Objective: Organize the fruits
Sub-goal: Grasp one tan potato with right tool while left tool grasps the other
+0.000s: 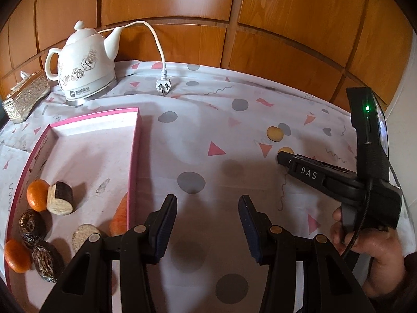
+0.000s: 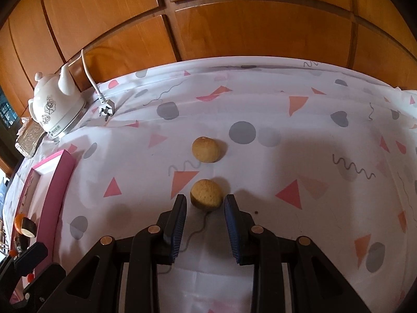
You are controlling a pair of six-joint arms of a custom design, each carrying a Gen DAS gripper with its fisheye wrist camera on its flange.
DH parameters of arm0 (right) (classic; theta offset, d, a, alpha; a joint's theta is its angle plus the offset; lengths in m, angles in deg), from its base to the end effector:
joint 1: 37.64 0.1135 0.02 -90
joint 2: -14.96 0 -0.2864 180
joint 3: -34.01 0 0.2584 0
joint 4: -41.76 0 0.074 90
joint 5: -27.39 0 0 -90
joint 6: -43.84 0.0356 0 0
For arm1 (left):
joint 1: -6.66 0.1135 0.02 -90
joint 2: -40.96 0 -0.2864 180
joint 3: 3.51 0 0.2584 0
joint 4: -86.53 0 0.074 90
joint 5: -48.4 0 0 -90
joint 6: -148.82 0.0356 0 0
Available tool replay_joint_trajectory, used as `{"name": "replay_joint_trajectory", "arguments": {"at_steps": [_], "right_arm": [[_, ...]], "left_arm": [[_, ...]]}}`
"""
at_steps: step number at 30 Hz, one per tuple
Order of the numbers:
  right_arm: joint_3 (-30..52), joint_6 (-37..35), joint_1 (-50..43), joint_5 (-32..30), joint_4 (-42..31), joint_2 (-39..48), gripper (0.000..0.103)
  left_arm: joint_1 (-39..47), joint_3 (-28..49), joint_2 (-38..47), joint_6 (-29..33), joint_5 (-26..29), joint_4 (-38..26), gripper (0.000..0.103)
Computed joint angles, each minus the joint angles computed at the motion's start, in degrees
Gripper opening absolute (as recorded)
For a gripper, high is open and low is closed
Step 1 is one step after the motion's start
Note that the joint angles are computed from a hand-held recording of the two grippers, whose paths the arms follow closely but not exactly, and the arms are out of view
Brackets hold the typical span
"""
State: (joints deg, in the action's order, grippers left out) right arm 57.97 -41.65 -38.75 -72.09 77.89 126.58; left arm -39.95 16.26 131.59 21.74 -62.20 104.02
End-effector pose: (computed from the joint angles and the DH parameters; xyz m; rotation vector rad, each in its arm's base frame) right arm 0.2040 0.0019 0.0361 0.0496 2.4666 0.2299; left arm 0.1272 -0.1163 0.0696 0.0561 2.4307 -0.2074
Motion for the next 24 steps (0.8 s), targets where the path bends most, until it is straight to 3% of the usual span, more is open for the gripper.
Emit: {"name": "replay_joint_trajectory", "arguments": {"at_steps": [12,16,24], "right_arm": [[-2.3,-3.3,-1.2,1.5,3.3,-0.8,0.025],[-3.7,-4.6,-2.2,3.4,4.0,-2.1,0.025],[-5.0,-7.6,-8.2,3.5,4.5,-2.1,0.025]], "left_arm": [[1.8,6.6,7.1,-0.6,2.4,-0.1,0.050],[0.2,9.8,9.3,-1.7,0.2,-1.2,0.050],[2.4,16.3,14.2,-0.2,4.1,-2.0,0.050]]}}
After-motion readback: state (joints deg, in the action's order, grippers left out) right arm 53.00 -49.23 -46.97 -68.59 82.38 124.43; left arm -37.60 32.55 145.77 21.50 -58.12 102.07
